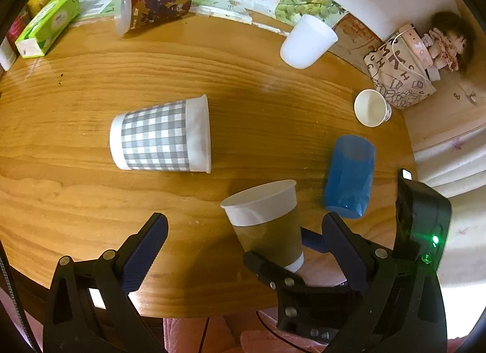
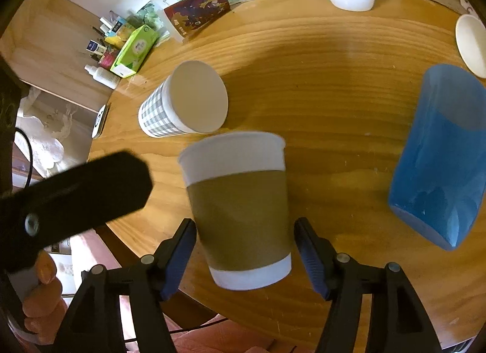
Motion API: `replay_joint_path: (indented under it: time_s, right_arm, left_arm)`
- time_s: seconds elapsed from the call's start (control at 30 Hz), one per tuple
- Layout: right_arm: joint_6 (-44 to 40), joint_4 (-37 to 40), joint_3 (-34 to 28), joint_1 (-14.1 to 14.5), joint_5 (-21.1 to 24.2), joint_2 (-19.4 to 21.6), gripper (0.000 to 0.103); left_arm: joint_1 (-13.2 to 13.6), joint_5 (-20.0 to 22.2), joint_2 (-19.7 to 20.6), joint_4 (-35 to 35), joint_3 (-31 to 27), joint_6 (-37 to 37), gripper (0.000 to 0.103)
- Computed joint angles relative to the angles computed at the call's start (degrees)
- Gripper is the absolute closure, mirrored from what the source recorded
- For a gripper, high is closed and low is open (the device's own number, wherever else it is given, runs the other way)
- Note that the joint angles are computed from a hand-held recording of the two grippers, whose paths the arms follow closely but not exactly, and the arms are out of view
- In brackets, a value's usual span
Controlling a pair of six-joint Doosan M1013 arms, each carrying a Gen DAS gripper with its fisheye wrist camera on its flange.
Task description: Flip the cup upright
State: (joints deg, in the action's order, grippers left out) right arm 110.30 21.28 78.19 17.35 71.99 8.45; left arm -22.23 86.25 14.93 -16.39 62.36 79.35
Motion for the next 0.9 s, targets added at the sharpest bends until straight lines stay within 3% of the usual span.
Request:
replay_joint_path:
  time_s: [0.27, 0.53, 0.83, 0.9]
  right_arm:
    - [-1.14, 1.26, 2.65, -0.85, -0.78, -1.93, 0.031]
    - [-1.44, 1.33, 4.36, -1.00, -1.87, -3.44, 0.031]
    - [-4.57, -3.90, 4.03, 0.52, -1.45, -4.11, 0.032]
    - [-5.07, -4.08, 4.11, 0.53, -1.46, -4.28, 0.031]
  left_arm:
    - [0.82, 1.89, 1.78, -5.37, -0.37, -2.22, 0.002]
    - [-0.26, 3.86, 3.86, -5.46, -1.21, -2.81, 0.002]
    - [-0.65, 5.22, 5.70, -8.26, -2.17, -3.80, 0.002]
    - [-0.70, 5.45, 5.94, -8.46, -2.45, -3.68, 0.007]
